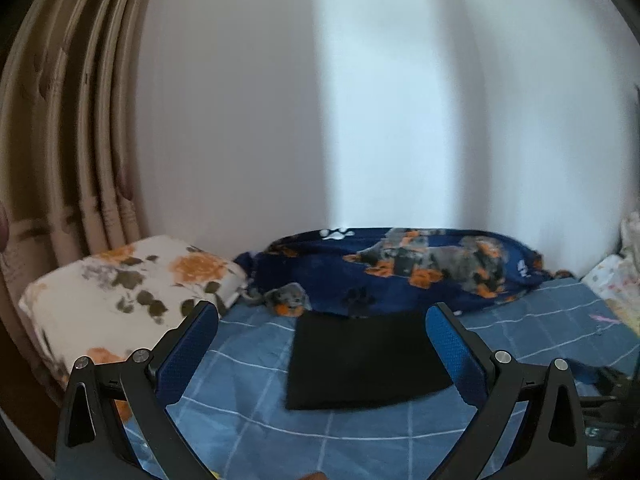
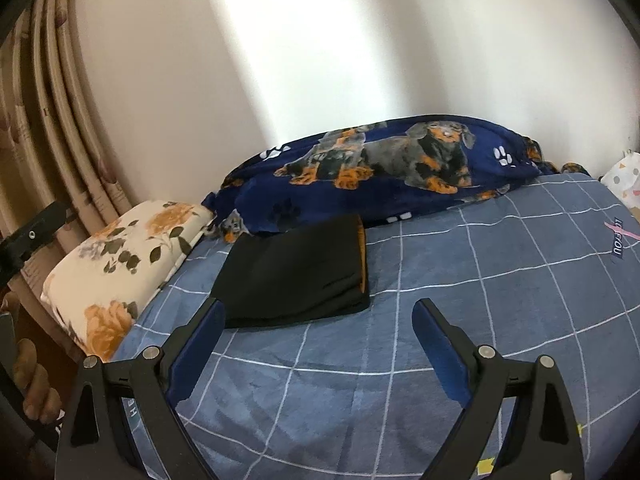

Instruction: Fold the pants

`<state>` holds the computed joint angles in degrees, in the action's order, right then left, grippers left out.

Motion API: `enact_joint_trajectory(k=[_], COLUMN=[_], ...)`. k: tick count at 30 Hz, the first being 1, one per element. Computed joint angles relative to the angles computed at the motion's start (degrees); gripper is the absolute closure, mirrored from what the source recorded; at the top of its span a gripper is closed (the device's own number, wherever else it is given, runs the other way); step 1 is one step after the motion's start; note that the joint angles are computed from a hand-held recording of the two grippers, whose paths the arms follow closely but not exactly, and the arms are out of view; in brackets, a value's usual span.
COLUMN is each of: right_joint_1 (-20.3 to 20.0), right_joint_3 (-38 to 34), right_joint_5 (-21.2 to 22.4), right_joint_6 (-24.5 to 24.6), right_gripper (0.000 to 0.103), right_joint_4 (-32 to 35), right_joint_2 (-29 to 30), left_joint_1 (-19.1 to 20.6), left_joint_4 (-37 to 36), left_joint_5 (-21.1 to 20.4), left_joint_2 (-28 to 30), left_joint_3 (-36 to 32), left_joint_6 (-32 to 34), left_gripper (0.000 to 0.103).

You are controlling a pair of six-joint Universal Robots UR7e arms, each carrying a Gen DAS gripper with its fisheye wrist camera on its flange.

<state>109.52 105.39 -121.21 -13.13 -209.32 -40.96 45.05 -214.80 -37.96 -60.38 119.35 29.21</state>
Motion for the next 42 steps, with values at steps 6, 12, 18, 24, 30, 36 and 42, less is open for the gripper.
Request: enact_joint_trajectory(k=[6, 12, 18, 24, 30, 36, 42], right_joint_1=[0.13, 0.04, -0.17, -0.25, -0.43, -0.57, -1.10], right_joint_3=[0.12, 0.34, 0.63, 0.83, 0.63, 0.64, 0.49], right_joint_5=[0.24, 0.17, 0.24, 0.07, -0.07, -0.23, 0.00], right_joint_6=[0.03, 0.54, 0.97, 1.13, 1.06, 1.24, 1.51], right_gripper=[0.009, 0.009, 0.009, 0.009, 0.009, 0.008, 0.008], right_joint_4=[1.12, 2.05, 2.82, 3.02, 3.42, 3.67, 4.89], right_joint_2=[0.13, 0.05, -0.12, -0.11, 0.22, 0.46, 0.63], left_joint_1=[-0.18, -0.29, 1.87, 3.29, 4.47, 5.22, 5.78], left_joint_4=[1.69, 3.82, 16.32, 21.64, 24.62, 25.91, 25.88], left_joint_5=[0.94, 1.93, -2.19, -3.13, -4.24, -4.33, -1.92], left_joint_2=[0.57, 0.62, -2.30, -2.39, -2.48, -2.06, -0.70], left_joint_3=[0.08, 0.98, 1.05, 0.38, -0.03, -0.44, -0.93], left_joint_6=[1.13, -1.21, -11.38, -15.24, -17.71, -18.45, -19.00], left_gripper=[0.000, 0.000, 0.000, 0.000, 0.000, 0.000, 0.000])
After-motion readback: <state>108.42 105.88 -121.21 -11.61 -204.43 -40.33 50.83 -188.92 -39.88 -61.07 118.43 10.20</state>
